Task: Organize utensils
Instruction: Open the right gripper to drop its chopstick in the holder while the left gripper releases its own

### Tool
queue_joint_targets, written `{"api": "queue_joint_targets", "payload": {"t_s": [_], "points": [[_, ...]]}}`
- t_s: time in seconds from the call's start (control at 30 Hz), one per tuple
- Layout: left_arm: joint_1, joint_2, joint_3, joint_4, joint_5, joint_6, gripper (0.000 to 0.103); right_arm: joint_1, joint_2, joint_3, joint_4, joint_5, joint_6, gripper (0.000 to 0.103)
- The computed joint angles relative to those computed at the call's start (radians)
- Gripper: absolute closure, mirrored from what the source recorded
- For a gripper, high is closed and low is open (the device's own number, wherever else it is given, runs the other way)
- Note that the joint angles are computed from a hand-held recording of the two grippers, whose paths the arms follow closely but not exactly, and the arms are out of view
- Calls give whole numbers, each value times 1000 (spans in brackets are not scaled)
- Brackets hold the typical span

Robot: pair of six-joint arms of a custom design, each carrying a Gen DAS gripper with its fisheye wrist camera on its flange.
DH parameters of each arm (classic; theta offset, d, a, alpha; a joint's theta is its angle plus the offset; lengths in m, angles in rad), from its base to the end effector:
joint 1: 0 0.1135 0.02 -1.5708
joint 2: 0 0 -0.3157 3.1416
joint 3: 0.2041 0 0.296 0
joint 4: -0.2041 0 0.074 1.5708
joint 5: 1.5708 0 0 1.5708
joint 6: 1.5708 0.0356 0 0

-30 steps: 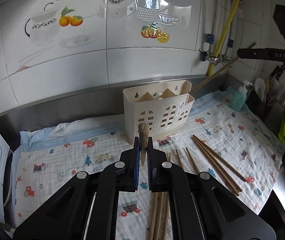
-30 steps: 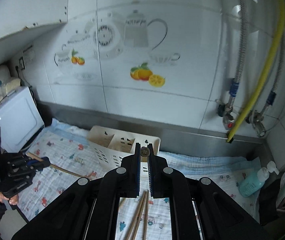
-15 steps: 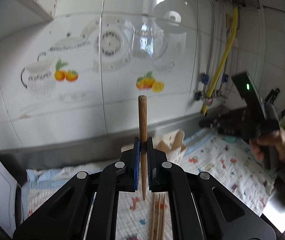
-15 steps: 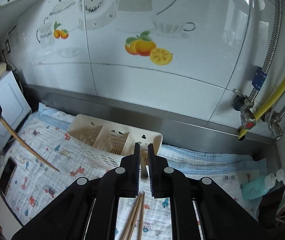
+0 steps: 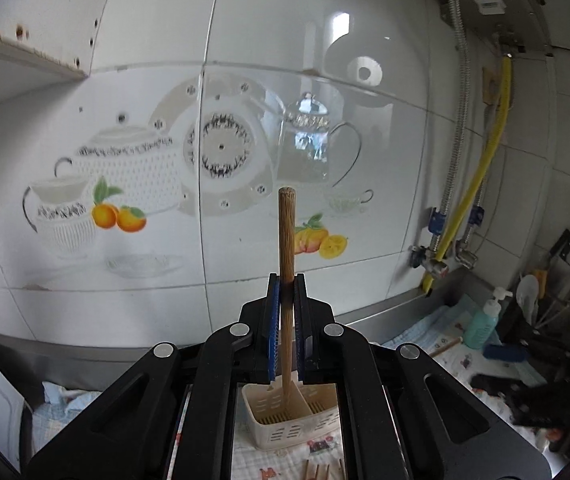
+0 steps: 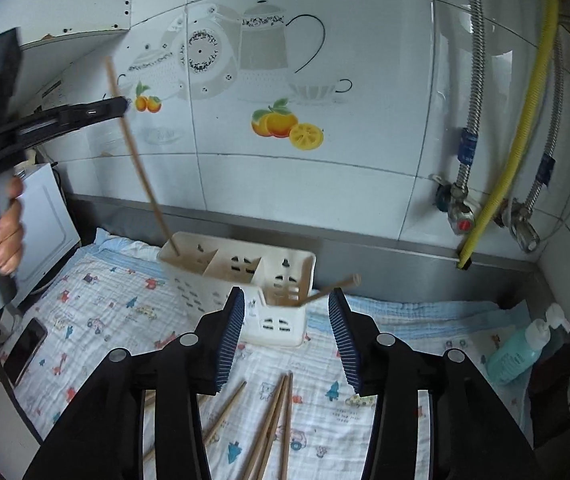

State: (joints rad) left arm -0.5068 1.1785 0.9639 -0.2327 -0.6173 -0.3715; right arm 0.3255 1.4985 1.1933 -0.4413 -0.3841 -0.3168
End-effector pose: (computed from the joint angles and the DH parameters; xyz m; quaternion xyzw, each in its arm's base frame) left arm 0.2620 -0.1219 0.3575 -0.1069 0.8154 0.0169 0.5686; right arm 0.3465 0.1310 0.3258 -0.3565 0.8293 0.1766 0.3925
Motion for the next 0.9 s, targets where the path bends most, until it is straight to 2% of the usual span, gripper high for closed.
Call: {"api": "queue_joint_targets", "payload": {"t_s": [0.07,0.27,0.57,0.7,0.87,0.9], "points": [[14,16,-23,36,-10,4,98,-19,-39,-64,31,-18,-4,60],[62,50,-70,68,53,-39,98,-68,-130,-232,105,-53,-17,60],[83,83,-114,83,97,-44,97,-118,-173,-423,181,-60,-13,59],[86,76,-127,83,99,-47,95,-141,-201,-495,215,-50,-5,51],[66,28,-149,74,84,-55,94,-167,-231,-550,229,-43,-7,49],[53,12,-154,64,64,-61,88,-174,-237,-560,231,-45,-7,49]]}}
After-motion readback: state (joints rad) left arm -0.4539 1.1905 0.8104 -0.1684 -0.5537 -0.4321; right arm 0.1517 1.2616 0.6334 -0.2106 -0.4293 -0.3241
